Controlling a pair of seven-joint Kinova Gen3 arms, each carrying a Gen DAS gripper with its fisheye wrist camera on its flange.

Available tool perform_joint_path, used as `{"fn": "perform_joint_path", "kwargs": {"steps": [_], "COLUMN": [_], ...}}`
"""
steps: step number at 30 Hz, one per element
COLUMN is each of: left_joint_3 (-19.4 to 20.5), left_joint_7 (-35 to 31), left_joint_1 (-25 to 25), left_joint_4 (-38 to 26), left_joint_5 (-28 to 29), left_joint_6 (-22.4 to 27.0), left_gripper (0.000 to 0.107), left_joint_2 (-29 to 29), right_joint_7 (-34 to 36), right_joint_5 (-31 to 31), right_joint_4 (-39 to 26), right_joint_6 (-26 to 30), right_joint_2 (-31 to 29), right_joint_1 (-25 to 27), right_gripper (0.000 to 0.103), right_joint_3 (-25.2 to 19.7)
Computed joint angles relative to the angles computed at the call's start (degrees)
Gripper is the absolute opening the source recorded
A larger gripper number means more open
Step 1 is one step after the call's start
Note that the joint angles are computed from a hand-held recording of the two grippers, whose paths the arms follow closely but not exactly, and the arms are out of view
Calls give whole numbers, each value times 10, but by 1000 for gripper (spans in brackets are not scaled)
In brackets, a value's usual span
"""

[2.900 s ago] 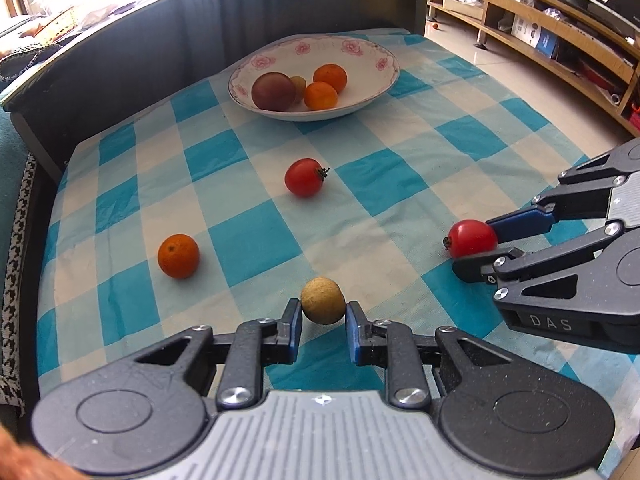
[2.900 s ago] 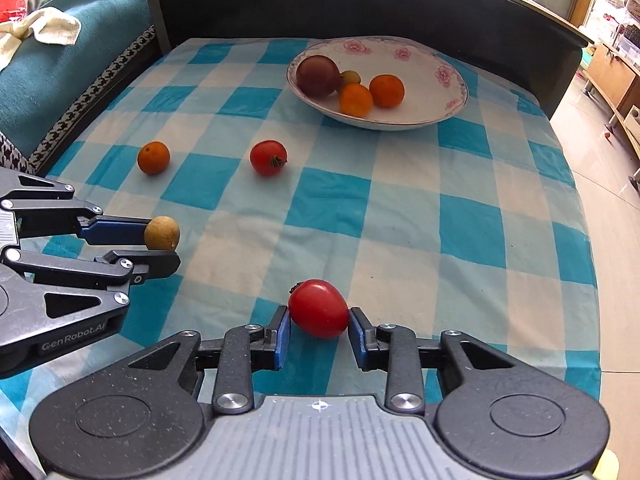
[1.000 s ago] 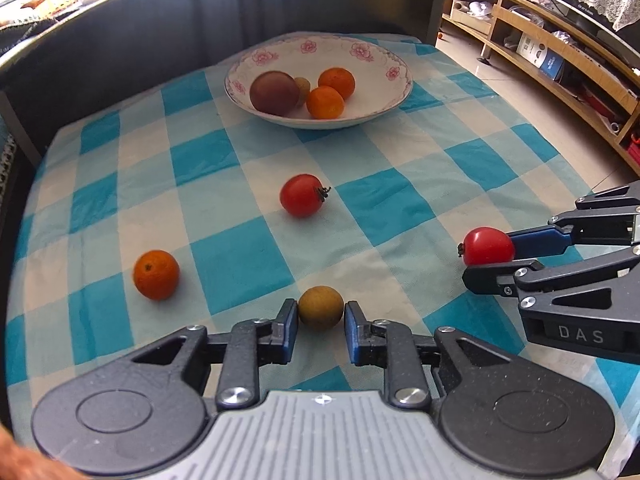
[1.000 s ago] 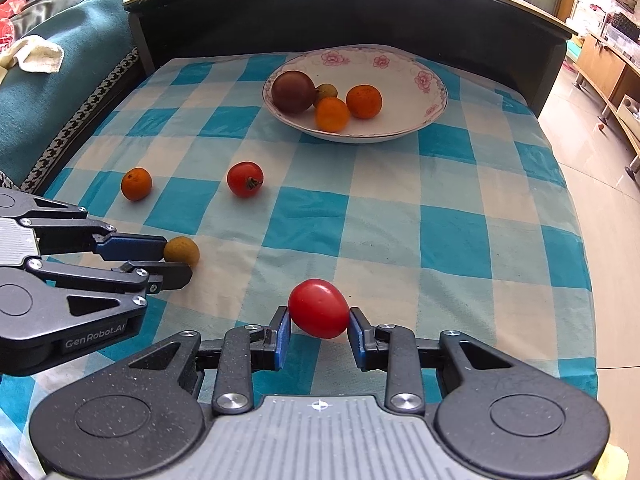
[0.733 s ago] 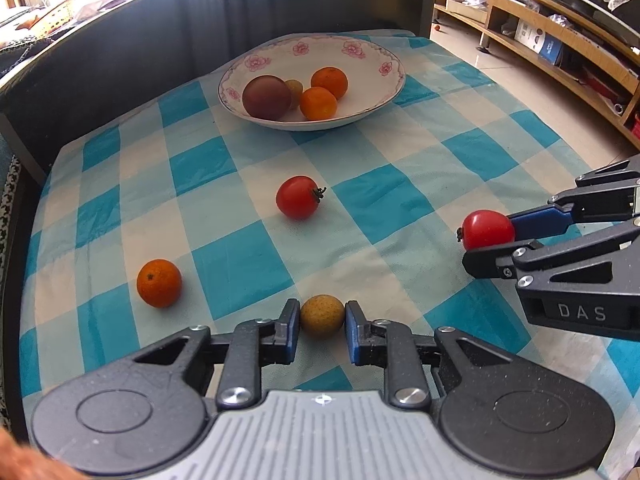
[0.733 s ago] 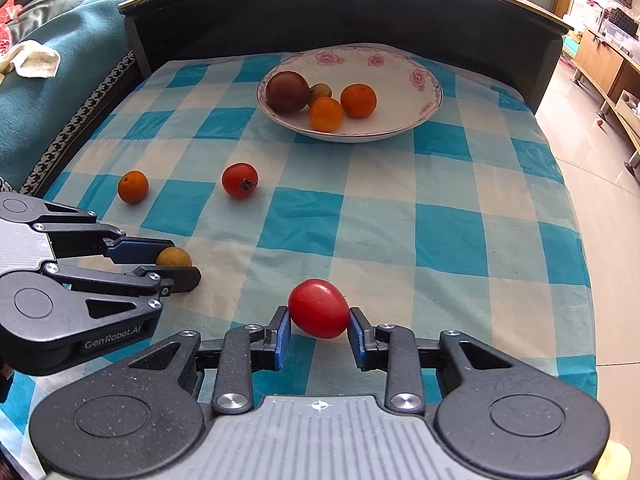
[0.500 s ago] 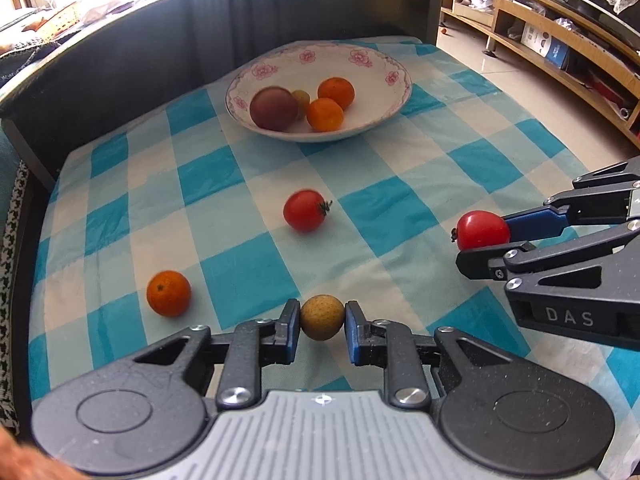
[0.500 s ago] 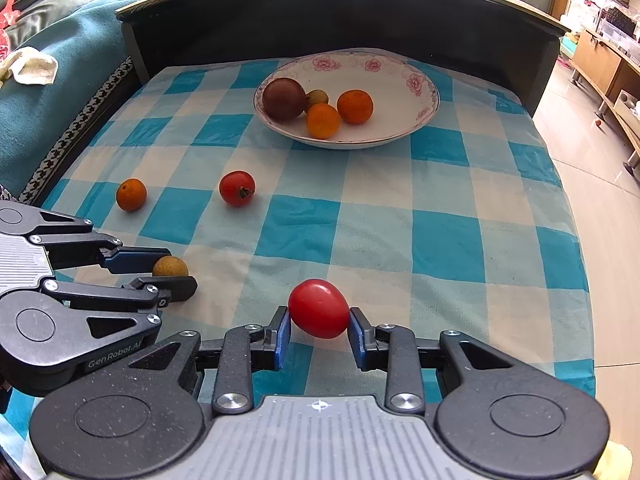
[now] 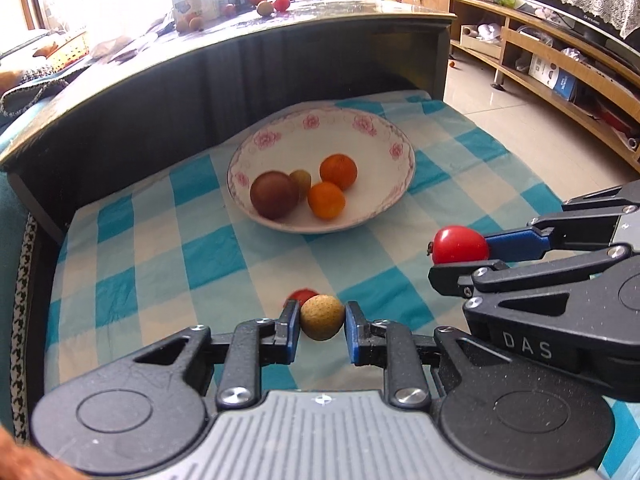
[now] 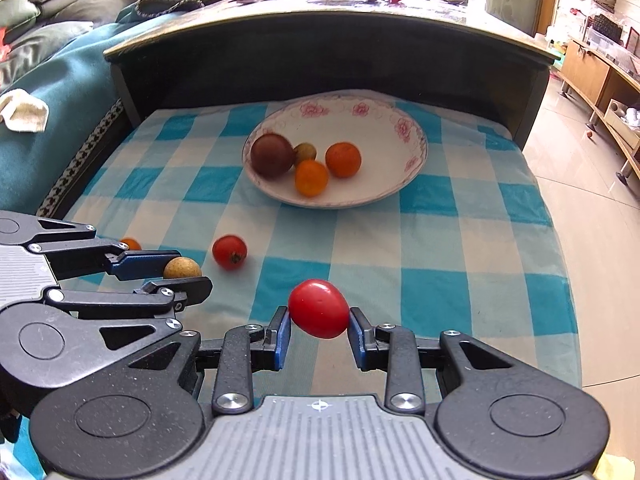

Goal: Organize fruits
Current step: 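Carry the tomato and brown fruit over the white bowl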

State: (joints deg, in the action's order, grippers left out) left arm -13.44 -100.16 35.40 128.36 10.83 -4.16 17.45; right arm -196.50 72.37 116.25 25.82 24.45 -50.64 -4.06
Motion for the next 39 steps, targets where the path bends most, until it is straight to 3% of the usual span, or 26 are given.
{"fn": "perform_joint_path", "kwargs": {"steps": [16, 25, 39], "left_joint_3": [-20, 21, 81], "left_joint_7": [39, 62, 75], "left_joint_1": [-2, -54, -121], "left_joint_4": [-87, -134, -181], "left_joint_5": [-18, -49, -71], "left_joint_6": [19, 19, 12], "left_gripper": [32, 32, 32], "left_joint_2": [44, 75, 120], "right_joint_7": [-29, -24, 65], "right_joint_5": [50, 62, -14], "right_joint_4": [-41, -74, -126], "right_joint_6": [-11, -51, -121], "right_joint_2": [13, 37, 86], "right_joint_1": [55, 82, 68], "right_gripper": [26, 26, 27], "right_joint_3": [5, 24, 109]}}
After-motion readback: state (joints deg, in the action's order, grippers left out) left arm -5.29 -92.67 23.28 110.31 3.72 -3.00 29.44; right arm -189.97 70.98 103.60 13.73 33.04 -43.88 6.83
